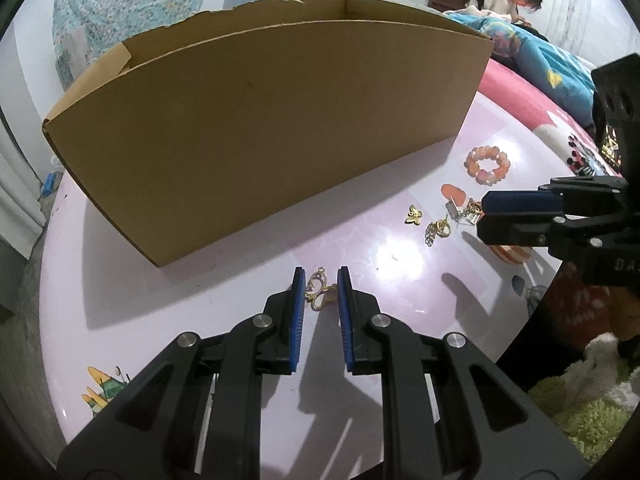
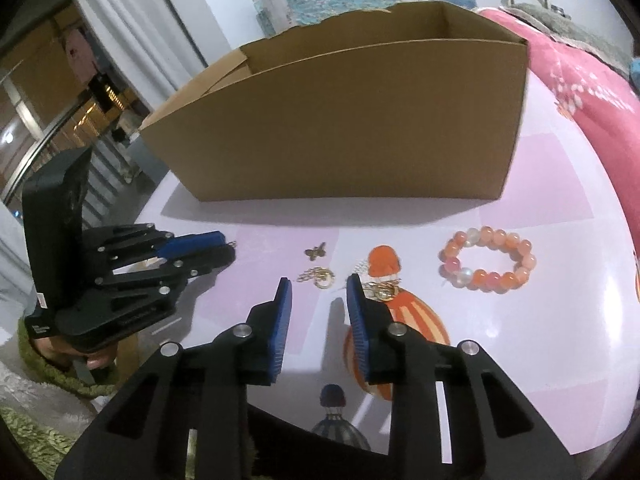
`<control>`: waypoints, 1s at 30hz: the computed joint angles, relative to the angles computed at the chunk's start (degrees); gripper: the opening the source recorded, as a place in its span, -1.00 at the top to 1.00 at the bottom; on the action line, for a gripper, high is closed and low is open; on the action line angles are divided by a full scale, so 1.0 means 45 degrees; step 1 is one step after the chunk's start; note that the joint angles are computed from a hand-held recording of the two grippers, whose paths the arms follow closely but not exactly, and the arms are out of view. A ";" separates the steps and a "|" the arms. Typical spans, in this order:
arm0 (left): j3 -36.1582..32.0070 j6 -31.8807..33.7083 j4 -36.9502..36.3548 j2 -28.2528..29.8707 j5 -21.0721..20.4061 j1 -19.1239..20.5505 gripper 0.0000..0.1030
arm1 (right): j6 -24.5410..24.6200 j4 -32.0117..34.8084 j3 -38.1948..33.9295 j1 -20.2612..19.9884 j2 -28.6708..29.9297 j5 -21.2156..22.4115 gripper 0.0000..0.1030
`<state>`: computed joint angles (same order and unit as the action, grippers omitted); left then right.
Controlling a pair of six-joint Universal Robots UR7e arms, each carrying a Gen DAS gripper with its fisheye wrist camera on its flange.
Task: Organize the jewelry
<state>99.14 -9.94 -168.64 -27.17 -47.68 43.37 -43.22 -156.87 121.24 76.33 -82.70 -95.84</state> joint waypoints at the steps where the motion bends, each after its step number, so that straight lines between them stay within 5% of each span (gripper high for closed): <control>1: 0.0004 0.0000 -0.0038 0.0007 -0.0019 -0.0001 0.71 | -0.0033 -0.0018 -0.0006 0.0068 0.0090 -0.0045 0.50; 14: 0.0281 0.0202 -0.0628 -0.0042 -0.0158 0.0046 0.71 | -0.1001 -0.0848 -0.0485 0.0674 0.1226 -0.1162 0.62; 30: 0.0403 0.0196 -0.0799 -0.0093 -0.0216 0.0042 0.71 | -0.2625 0.0073 -0.1037 0.0959 0.1633 -0.2120 0.76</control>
<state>100.95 -9.06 -172.24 -27.59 -48.65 43.56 -55.04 -156.54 116.58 80.65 -75.35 -105.38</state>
